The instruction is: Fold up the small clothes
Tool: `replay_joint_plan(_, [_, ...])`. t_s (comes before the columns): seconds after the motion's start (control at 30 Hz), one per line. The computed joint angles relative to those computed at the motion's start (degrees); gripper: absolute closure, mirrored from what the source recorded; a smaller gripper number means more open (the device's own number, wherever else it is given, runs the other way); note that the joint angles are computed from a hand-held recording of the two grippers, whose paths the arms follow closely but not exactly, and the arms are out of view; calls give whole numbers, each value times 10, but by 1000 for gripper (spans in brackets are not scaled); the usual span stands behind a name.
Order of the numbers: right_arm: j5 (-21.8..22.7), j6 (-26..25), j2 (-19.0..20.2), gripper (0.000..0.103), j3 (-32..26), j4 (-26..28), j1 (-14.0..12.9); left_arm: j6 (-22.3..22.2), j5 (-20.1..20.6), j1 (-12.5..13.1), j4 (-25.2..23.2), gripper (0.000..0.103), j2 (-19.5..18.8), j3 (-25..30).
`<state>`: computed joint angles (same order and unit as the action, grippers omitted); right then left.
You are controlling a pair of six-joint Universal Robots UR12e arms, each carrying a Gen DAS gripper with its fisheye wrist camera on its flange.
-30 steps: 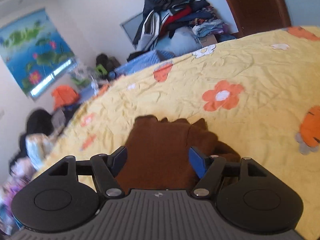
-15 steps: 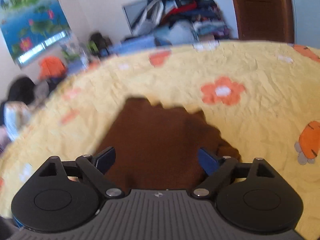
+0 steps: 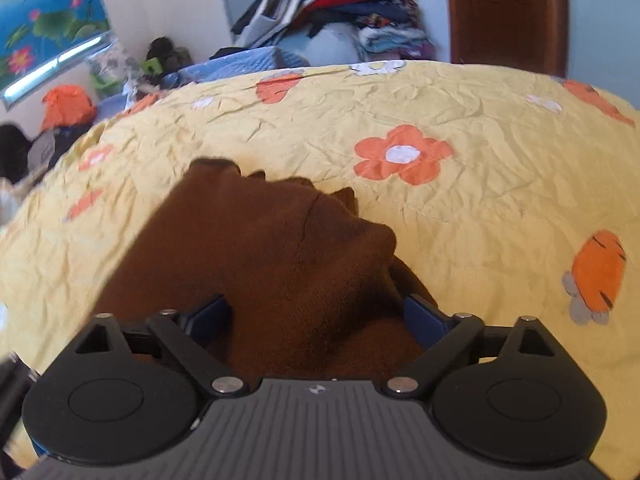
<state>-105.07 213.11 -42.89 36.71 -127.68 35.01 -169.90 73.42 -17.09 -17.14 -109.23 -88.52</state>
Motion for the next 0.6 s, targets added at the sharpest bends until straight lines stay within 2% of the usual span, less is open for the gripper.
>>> replay_joint_plan(0.1, [-15, -13, -21, 12, 31, -70, 6, -76, -41, 19, 15, 14, 3, 8])
replay_joint_plan(0.17, [-29, -33, -26, 10, 39, -103, 10, -118, -45, 25, 0, 14, -10, 35])
replay_joint_plan(0.2, [-30, -37, -25, 8, 37, -115, 11, -132, -33, 23, -18, 14, -21, 55])
replay_joint_plan(0.27, [-28, -36, -14, 7, 18, -104, 9, -135, 3, 15, -69, 14, -42, 94])
replay_joint_plan(0.33, [-26, -19, 6, 7, -15, -63, 6, -131, 44, 5, -137, 14, -61, 127])
replay_joint_plan(0.37, [-17, -8, 14, 8, -26, -41, 3, -144, 42, 5, -140, 11, -67, 127])
replay_joint_plan(0.4, [2, 11, 23, 9, -39, -9, -1, -150, 39, 6, -119, 11, -64, 118])
replay_joint_plan(0.43, [12, 29, 25, 8, -32, 1, -5, -139, 46, 4, -98, 11, -62, 108])
replay_joint_plan(0.5, [-2, 14, 23, 7, -12, -32, -2, -141, 49, 3, -87, 11, -57, 99])
replay_joint_plan(0.6, [14, 6, 21, 8, -19, -10, -4, -147, 45, 8, -110, 10, -48, 98])
